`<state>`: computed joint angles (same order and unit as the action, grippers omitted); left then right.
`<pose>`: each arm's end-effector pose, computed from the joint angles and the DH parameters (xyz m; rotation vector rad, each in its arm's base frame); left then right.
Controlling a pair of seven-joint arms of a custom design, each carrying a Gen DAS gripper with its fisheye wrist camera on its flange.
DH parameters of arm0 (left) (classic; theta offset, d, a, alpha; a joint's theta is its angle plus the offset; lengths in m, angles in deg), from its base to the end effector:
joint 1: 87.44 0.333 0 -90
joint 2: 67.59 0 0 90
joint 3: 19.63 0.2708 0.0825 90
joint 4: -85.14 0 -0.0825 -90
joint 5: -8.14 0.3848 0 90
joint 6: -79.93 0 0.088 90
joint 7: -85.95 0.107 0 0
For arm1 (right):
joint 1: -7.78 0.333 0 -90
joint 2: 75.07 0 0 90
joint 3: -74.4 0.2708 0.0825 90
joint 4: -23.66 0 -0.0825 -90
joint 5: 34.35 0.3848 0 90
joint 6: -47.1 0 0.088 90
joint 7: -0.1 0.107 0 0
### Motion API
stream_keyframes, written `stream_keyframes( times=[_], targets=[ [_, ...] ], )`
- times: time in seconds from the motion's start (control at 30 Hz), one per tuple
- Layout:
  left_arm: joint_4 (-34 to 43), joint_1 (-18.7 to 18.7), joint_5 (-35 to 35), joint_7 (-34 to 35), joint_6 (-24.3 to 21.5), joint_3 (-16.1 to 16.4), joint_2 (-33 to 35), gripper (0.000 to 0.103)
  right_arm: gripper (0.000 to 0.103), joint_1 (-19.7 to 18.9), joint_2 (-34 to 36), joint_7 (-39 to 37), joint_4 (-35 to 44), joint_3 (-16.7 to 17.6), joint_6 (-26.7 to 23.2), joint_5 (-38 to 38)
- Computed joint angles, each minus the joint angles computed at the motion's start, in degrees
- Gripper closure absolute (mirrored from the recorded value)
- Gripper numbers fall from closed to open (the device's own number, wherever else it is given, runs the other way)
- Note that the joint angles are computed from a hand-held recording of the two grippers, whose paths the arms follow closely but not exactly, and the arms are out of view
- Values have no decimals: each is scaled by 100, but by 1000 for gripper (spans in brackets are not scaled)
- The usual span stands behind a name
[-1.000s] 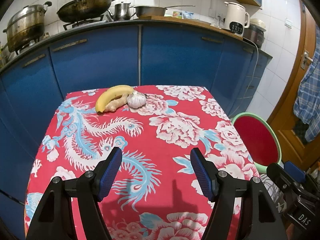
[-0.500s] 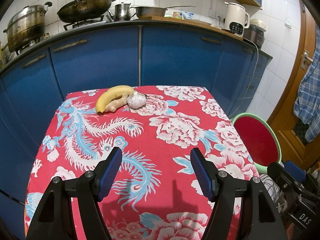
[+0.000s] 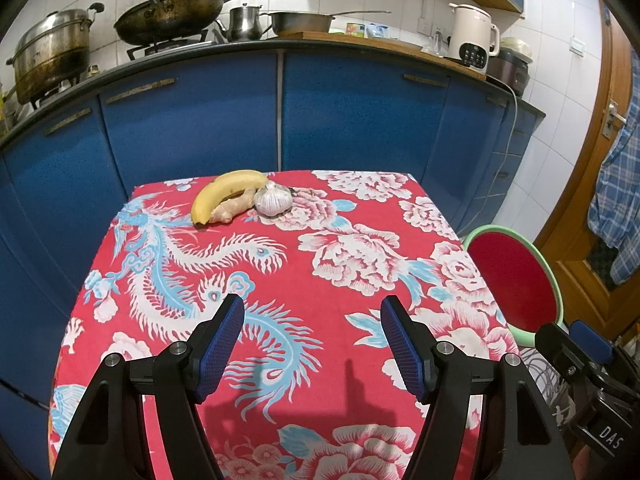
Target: Collect trash
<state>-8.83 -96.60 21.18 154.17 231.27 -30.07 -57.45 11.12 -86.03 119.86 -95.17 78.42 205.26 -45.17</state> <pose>0.6226 -0.2181 0.5645 -1.6847 1.8569 -0.9156 0.5536 0.0819 0.5732 -1.4451 1.8479 -0.6632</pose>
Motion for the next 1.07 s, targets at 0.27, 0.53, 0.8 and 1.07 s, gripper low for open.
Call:
stream_keyframes(
  times=[0.27,0.53,0.8,1.07],
  targets=[
    [-4,1,3,3,16,-1,3,31,18,5,5,5,3,-4,6,-8],
    [0,-3,10,-19,8,-2,2,31,18,3,5,10,8,-2,1,-19],
    [7,-5,15,-21,-5,-1,4,31,18,7,15,23,20,-2,-1,-29],
    [12,-2,2,1,-13,-6,5,31,18,9,35,60,37,0,-1,-64]
  ],
)
